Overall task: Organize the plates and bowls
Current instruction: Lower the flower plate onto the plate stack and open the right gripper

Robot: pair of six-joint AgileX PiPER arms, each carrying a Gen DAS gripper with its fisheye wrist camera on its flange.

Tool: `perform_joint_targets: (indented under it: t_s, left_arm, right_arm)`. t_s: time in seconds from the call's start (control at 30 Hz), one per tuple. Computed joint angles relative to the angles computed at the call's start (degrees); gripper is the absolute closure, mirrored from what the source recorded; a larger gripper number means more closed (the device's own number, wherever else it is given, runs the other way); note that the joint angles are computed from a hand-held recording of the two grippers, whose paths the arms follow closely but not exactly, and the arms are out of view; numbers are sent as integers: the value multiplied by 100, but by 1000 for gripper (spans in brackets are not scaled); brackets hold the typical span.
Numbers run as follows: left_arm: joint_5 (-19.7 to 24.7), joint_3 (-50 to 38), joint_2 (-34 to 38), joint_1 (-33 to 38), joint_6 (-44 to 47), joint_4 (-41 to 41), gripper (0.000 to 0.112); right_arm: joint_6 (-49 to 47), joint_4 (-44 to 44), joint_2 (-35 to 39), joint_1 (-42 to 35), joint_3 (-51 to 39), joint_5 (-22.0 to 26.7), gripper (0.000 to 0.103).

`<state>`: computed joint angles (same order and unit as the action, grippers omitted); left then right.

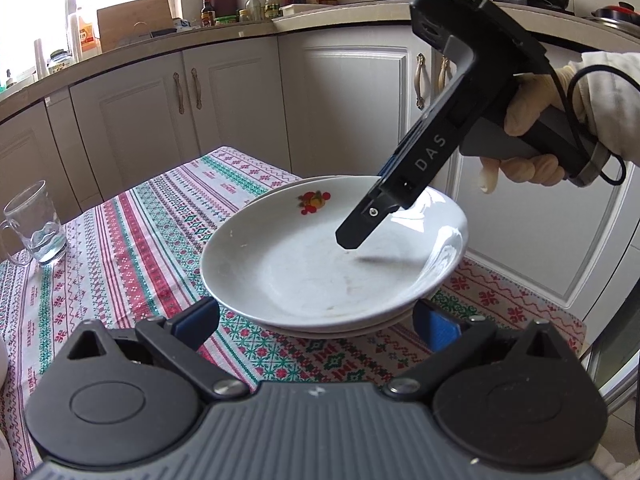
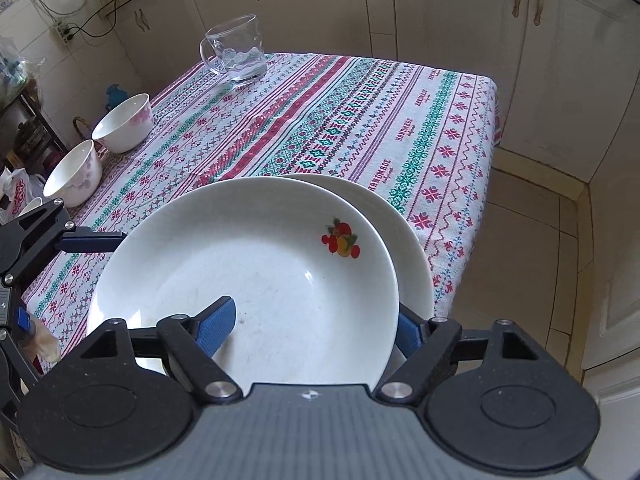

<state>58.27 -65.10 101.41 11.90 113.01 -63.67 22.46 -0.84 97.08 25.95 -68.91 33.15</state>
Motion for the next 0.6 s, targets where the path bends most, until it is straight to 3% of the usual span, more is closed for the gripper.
perform_joint_targets:
  t_s: [0.6]
  left_arm:
    - [16,-88,196,-166,184,-169,10]
  right_arm:
    - [660,-530,-420,282,209,265,14]
